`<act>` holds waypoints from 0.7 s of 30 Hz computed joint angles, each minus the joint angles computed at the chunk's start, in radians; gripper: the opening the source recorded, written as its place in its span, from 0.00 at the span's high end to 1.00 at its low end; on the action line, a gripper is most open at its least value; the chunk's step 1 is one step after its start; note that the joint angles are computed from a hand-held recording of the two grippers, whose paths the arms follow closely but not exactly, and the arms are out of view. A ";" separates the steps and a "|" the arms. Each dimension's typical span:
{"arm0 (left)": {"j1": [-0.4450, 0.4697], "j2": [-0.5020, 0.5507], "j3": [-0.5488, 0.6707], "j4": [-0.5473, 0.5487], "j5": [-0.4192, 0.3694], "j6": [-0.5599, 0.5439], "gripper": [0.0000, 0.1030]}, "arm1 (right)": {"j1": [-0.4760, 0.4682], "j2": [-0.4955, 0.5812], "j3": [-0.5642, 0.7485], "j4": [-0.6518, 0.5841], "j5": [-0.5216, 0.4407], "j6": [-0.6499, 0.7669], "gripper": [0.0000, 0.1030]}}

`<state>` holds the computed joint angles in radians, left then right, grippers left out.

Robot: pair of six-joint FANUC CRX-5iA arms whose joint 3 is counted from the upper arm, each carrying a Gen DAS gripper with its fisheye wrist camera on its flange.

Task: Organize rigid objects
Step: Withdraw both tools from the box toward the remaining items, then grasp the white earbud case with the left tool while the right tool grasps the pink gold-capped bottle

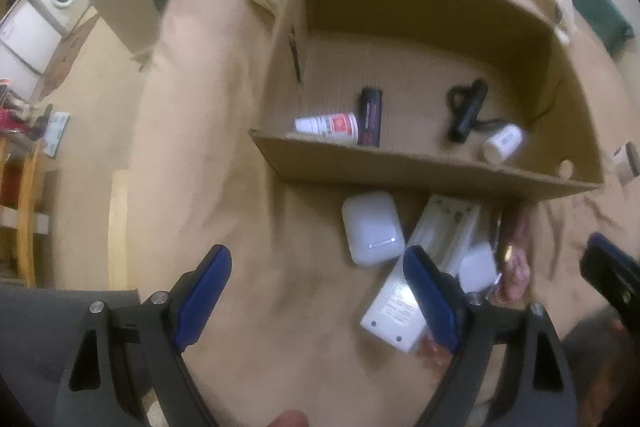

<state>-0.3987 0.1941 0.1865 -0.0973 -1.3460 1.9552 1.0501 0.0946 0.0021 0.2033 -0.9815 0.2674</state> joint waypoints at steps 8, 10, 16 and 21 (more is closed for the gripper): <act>0.053 0.101 0.007 0.115 0.012 0.022 0.23 | -0.001 0.023 0.007 -0.021 -0.050 -0.036 0.00; 0.056 0.117 0.008 0.133 0.019 0.027 0.24 | -0.006 0.027 0.008 -0.028 -0.056 -0.038 0.00; 0.051 0.143 -0.002 0.153 0.032 0.023 0.25 | -0.019 0.026 0.006 -0.051 -0.076 -0.057 0.00; 0.041 0.160 0.015 0.138 0.028 0.016 0.30 | -0.067 0.033 0.004 -0.164 -0.057 -0.038 0.23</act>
<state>-0.3578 0.3544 0.2017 0.0406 -1.3177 1.9711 0.9835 0.1273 0.0064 0.0395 -1.0384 0.2292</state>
